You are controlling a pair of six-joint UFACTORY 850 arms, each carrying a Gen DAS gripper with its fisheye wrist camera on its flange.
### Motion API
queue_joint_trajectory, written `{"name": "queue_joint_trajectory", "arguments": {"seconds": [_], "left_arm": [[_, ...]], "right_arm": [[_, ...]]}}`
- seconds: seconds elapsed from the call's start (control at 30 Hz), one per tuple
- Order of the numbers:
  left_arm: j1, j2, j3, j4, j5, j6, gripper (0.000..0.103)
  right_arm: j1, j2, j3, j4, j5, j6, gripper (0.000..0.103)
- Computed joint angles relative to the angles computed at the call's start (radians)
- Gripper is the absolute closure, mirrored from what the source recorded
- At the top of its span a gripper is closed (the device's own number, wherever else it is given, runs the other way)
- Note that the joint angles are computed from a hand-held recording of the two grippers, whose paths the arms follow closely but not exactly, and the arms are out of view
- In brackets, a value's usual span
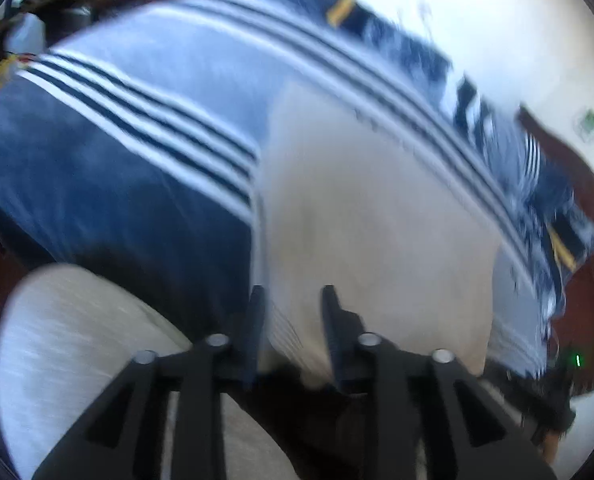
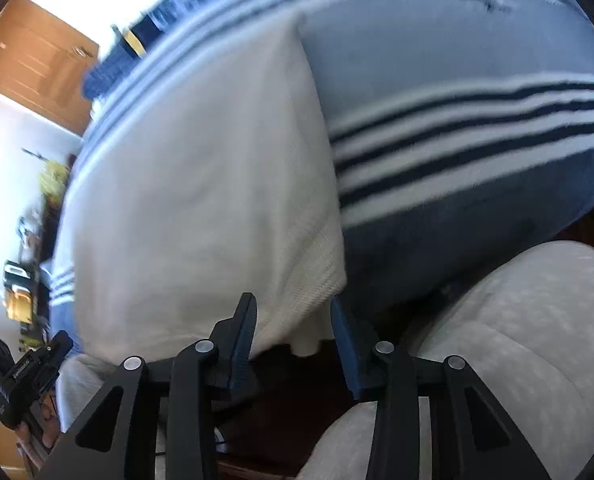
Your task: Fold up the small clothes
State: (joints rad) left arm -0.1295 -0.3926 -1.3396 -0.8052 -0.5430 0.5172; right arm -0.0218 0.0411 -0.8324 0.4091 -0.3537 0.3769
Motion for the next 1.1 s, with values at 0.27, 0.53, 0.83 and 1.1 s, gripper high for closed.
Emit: {"name": "queue_joint_trajectory", "arguments": {"seconds": [0.27,0.53,0.83,1.1], "left_arm": [[-0.018,-0.158,-0.165,0.077,-0.093,-0.101,0.061],[-0.014,-0.215,-0.159,0.028,-0.134,-0.071,0.061],[0.001,-0.317,-0.247,-0.043,-0.254,-0.081,0.07],[0.03,-0.332,-0.257,-0.125,-0.326,-0.05,0.085]], "right_arm": [[0.093,-0.022,-0.141,0.088,0.031,-0.212,0.041],[0.151,-0.267,-0.455,0.288,-0.122,-0.531,0.037],[0.222,-0.58,-0.874,0.134,-0.317,-0.419,0.037],[0.256,-0.887,-1.31,0.014,-0.601,-0.294,0.037]]}}
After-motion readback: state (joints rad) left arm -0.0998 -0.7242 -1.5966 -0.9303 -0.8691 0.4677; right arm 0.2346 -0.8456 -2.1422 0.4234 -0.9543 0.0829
